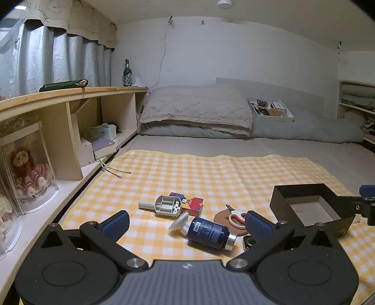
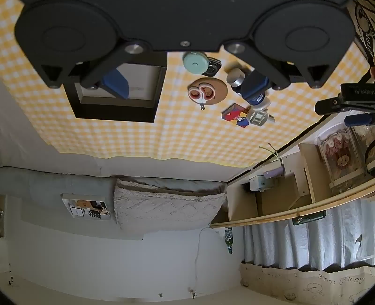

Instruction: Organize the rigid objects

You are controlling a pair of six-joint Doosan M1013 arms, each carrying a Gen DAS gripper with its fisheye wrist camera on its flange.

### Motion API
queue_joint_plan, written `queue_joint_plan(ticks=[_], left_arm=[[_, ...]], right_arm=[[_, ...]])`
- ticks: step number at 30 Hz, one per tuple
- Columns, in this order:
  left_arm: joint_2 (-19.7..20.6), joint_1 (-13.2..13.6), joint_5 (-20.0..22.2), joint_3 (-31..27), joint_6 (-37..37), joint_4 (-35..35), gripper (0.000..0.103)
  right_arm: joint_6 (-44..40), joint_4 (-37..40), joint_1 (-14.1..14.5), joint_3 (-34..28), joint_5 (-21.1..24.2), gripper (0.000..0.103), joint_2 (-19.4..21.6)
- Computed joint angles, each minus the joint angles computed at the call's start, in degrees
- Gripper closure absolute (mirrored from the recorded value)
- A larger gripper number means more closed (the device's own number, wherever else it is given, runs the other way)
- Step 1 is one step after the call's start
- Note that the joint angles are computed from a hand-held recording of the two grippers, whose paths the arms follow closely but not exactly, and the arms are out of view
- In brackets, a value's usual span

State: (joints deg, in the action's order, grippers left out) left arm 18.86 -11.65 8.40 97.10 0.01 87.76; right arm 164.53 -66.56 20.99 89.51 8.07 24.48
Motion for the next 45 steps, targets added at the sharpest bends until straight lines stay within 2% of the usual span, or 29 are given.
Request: queue_joint_plan(ticks=[1, 9, 19, 45], left_arm=[[0.0, 0.0, -0.1, 0.0, -0.7, 0.8, 0.000], [-0.1, -0.1, 0.2, 0.2, -2.6, 2.9, 0.000], [0.0, -0.3, 0.5, 0.1, -0.7, 0.8, 0.000], [-0.1, -0.2, 0.3, 0.1, -1.0, 1.3, 0.000]], right_arm=[[1.9, -1.9, 0.0, 0.1, -0.1, 0.000, 0.0], [-1.3, 1.3, -0.2, 0.0, -0.3, 0.000, 0.0], [-2.2, 2.1, -0.1, -0.1, 0.0, 0.000, 0.0], [-2.3, 1.9, 0.2, -0.2, 0.8, 0.000, 0.1]])
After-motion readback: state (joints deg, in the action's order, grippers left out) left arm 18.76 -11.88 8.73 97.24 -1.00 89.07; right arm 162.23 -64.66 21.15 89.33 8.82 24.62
